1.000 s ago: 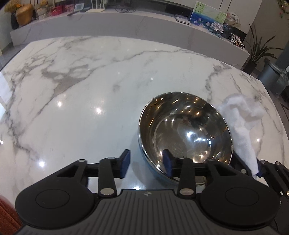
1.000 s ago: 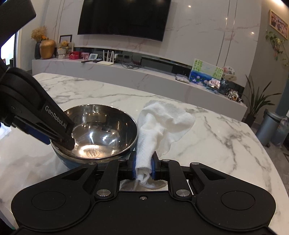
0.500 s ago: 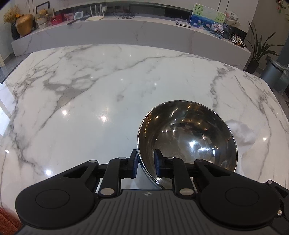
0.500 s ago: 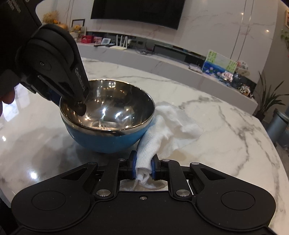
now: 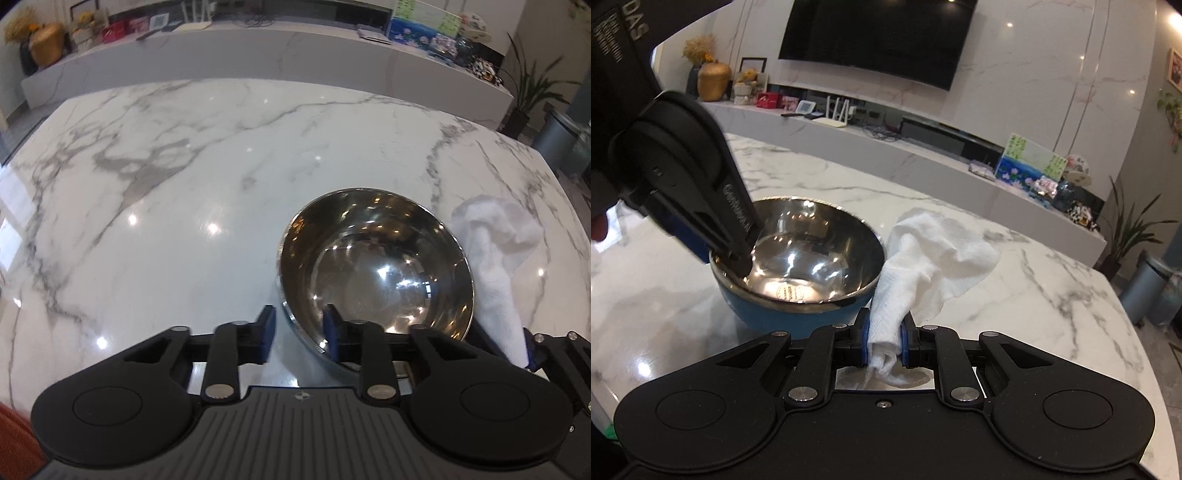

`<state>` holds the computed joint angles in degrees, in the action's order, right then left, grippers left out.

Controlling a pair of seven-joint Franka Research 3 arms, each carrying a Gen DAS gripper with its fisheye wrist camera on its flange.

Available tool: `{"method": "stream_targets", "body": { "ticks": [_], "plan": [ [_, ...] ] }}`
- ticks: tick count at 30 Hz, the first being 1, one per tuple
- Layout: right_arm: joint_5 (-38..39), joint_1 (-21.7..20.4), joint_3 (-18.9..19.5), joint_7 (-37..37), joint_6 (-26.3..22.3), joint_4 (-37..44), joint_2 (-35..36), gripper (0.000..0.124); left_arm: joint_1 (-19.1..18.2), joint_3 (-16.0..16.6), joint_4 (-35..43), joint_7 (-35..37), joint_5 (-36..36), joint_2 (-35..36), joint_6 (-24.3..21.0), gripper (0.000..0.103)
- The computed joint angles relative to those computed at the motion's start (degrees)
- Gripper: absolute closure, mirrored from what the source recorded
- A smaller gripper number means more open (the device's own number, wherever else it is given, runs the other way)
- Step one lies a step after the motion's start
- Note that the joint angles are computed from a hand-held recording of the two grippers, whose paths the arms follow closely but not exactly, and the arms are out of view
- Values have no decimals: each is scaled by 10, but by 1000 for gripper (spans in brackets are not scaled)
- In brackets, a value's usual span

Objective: Clean bowl

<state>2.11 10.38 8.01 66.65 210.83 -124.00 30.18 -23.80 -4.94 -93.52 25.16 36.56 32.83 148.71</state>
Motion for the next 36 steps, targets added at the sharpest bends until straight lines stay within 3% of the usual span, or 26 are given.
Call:
{"method": "stream_targets", "body": {
  "ticks": [10, 12, 16, 22, 24, 26, 29, 36],
  "plan": [
    [-47, -42, 37, 10, -98, 5, -7, 110, -5, 14, 31, 11, 24, 25, 3, 83],
    [-35, -34, 30, 5, -96, 5, -6, 110, -3, 12, 28, 9, 17, 24, 4, 83],
    [1, -11, 9, -1, -66, 8, -2, 110, 9, -2, 16, 14, -15, 15, -3, 64],
    [-2, -5, 1, -13, 0, 14, 11, 110, 22, -15, -6, 20, -55, -1, 5, 61],
    [-20, -15, 8, -7, 1, 15, 14, 110, 23, -16, -7, 25, -59, -1, 7, 62],
    [-31, -19, 11, -4, -3, 15, 13, 110, 24, -16, -6, 36, -57, 1, 12, 73],
    [-38, -21, 13, -4, -19, 19, 13, 110, 15, -9, 5, 52, -42, 9, 9, 77],
    [-56, -50, 39, 4, -107, 21, 3, 110, 8, 1, 28, 87, -16, 30, 27, 81]
  ]
}}
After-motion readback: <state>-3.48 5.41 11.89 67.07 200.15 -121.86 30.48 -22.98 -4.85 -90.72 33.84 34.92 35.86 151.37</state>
